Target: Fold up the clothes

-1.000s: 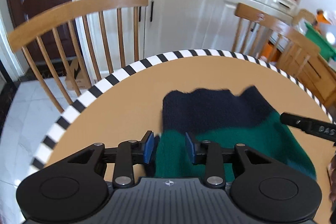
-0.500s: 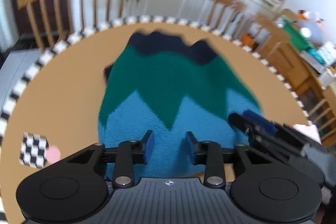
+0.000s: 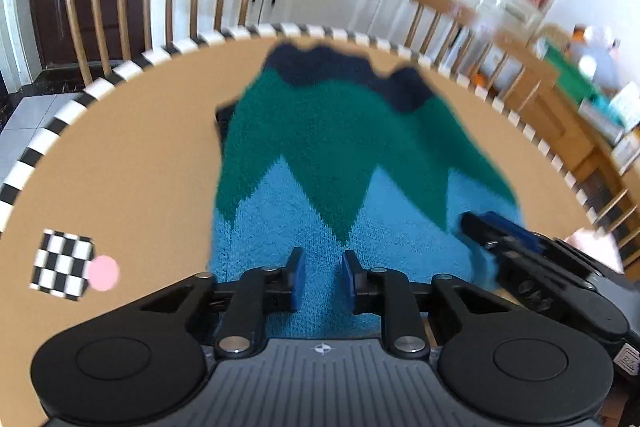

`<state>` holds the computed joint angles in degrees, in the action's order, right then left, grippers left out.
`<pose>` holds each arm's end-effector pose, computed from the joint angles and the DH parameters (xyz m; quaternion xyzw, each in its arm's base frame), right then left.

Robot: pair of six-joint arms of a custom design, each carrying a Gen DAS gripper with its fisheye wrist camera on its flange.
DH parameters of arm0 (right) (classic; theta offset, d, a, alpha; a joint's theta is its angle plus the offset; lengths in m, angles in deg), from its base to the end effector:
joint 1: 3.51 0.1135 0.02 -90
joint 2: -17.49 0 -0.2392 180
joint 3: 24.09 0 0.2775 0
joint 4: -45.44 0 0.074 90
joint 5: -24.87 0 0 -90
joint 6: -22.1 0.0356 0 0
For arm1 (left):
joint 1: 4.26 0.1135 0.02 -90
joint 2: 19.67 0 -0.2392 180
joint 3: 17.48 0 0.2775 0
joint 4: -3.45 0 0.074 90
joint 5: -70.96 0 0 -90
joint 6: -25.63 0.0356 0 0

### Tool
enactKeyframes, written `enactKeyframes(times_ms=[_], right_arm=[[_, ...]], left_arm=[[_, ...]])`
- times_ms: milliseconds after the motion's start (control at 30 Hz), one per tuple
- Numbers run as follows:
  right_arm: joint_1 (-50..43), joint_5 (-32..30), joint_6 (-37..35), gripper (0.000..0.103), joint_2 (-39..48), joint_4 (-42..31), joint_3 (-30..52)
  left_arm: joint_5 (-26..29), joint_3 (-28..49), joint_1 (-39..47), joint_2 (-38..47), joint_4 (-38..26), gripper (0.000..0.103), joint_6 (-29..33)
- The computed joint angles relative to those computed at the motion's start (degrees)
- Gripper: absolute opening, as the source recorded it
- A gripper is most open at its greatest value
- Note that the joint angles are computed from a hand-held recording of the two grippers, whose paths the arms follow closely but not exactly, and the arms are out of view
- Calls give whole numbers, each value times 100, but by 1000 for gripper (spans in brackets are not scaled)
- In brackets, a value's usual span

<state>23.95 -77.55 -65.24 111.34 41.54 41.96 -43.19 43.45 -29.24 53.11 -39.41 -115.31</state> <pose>0.3284 0.1793 0.1656 -0.2379 0.8367 0.2170 0.4431 0.2620 -0.1060 0.1981 -0.2711 0.8938 -0.0252 0.3563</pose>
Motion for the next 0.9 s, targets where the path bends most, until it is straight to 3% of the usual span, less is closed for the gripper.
enactKeyframes(times_ms=[67, 167, 300, 433, 533, 633, 733, 900], right_arm=[[-116, 49, 54, 39, -192, 115, -193], [-261, -41, 182, 34, 13, -36, -146], [-227, 80, 201, 34, 217, -30, -109], [-100, 318, -89, 34, 274, -198, 54], [-8, 194, -76, 34, -275, 105, -355], [236, -148, -568, 33, -525, 230, -619], [469, -93, -825, 33, -218, 37, -546], [695, 137, -942, 37, -69, 199, -648]], left_arm=[[-328, -165, -108, -193, 50, 36, 140], [78, -328, 88, -102, 138, 35, 88], [224, -564, 160, -46, 410, 37, 31], [239, -279, 200, 104, 107, 38, 148], [96, 184, 108, 156, -332, 38, 103], [101, 522, 2, 404, -290, 38, 256], [272, 663, -42, 887, -183, 37, 257], [15, 582, -223, 1023, -24, 37, 389]])
